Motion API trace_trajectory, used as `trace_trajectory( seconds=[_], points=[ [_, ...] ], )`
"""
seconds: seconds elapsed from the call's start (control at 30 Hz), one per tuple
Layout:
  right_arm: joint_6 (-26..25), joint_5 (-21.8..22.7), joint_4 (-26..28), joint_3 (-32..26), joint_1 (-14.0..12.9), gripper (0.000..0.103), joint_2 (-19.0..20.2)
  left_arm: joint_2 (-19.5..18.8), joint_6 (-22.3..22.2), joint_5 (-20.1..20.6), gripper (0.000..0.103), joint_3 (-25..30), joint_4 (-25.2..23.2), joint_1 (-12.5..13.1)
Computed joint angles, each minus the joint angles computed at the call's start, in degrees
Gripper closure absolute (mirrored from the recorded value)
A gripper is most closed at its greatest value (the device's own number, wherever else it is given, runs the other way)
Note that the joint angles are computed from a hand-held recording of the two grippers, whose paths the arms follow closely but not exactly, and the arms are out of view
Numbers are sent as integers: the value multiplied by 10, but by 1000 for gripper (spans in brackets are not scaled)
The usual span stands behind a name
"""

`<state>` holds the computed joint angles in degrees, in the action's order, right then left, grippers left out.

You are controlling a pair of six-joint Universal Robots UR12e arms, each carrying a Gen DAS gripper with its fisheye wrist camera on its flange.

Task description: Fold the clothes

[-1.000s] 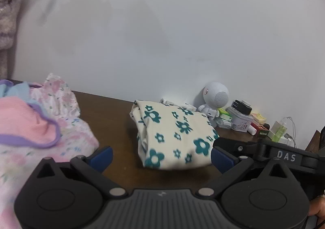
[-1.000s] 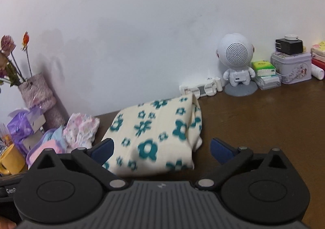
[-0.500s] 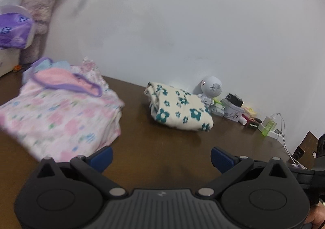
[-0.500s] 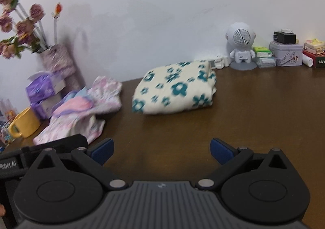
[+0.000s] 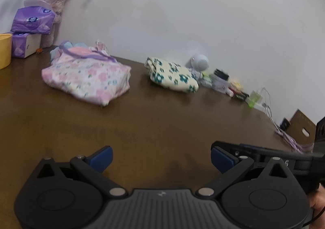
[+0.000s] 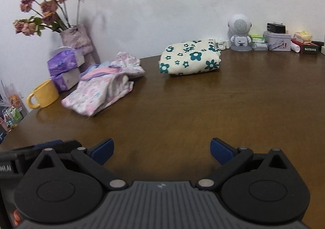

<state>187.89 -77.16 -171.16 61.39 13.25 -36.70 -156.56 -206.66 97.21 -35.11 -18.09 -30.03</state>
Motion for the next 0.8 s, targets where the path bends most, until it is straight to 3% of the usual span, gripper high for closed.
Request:
trace_trajectory(
  seconds=[0.2, 0.4, 0.57, 0.8],
  points=[
    [-2, -12, -46, 87, 9, 0, -43, 61, -11, 7, 0, -125, 61, -8],
    [24, 2, -95, 158, 13, 0, -77, 103, -13, 28, 0, -206, 102, -17],
    [16, -13, -123, 198, 23, 0, -99, 119, 34, 81, 0, -240, 111, -35],
    [5, -48, -140, 227, 35, 0, -112, 125, 45, 111, 0, -260, 129, -48]
  ],
)
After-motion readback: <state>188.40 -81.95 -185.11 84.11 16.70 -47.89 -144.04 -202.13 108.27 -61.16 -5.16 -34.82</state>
